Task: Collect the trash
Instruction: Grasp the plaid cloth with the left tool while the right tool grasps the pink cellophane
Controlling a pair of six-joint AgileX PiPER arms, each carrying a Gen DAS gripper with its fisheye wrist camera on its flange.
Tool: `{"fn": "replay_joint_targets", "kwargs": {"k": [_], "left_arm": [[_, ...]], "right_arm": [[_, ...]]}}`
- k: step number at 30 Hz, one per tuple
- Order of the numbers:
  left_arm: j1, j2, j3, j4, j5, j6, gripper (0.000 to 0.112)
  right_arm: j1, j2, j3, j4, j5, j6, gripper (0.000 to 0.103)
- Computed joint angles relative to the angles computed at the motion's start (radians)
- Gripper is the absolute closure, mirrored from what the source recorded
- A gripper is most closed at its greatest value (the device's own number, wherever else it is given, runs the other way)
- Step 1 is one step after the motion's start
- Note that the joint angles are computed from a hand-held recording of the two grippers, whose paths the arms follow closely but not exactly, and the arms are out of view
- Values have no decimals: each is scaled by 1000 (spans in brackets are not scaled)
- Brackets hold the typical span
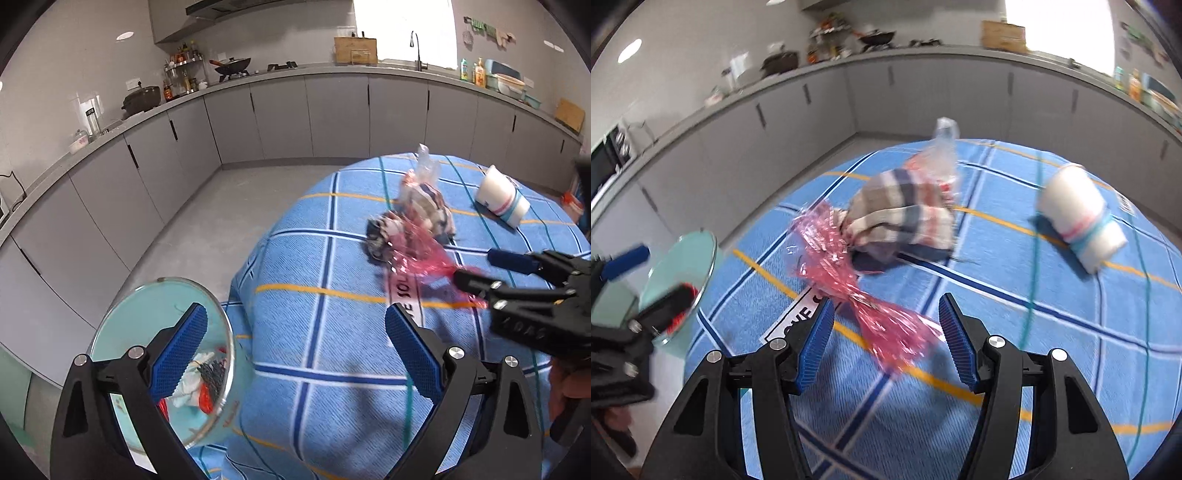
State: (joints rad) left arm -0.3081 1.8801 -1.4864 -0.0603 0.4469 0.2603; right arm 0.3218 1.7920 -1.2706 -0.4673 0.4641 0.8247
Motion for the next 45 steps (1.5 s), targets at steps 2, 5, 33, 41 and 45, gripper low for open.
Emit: {"fn": "replay_joint_targets", "kwargs": {"k": [2, 5, 33, 41, 45], "left_arm": [[10, 17, -31, -10, 12, 9, 17], [14, 45, -75, -16, 33, 13, 17], [-151, 642, -1006, -140, 464, 14, 38], [-134, 664, -1032, -217, 490, 79, 87], [-112, 538, -804, -312, 409, 183, 94]], "right_arm": [[-4, 43, -47, 57, 18, -83, 52], [-14, 74, -76, 127, 28, -162, 68], [-205, -235, 302, -17, -138, 229, 79], [-207, -244, 301, -5, -136, 230, 79], [-185, -267, 314, -81, -122, 326, 79]]}}
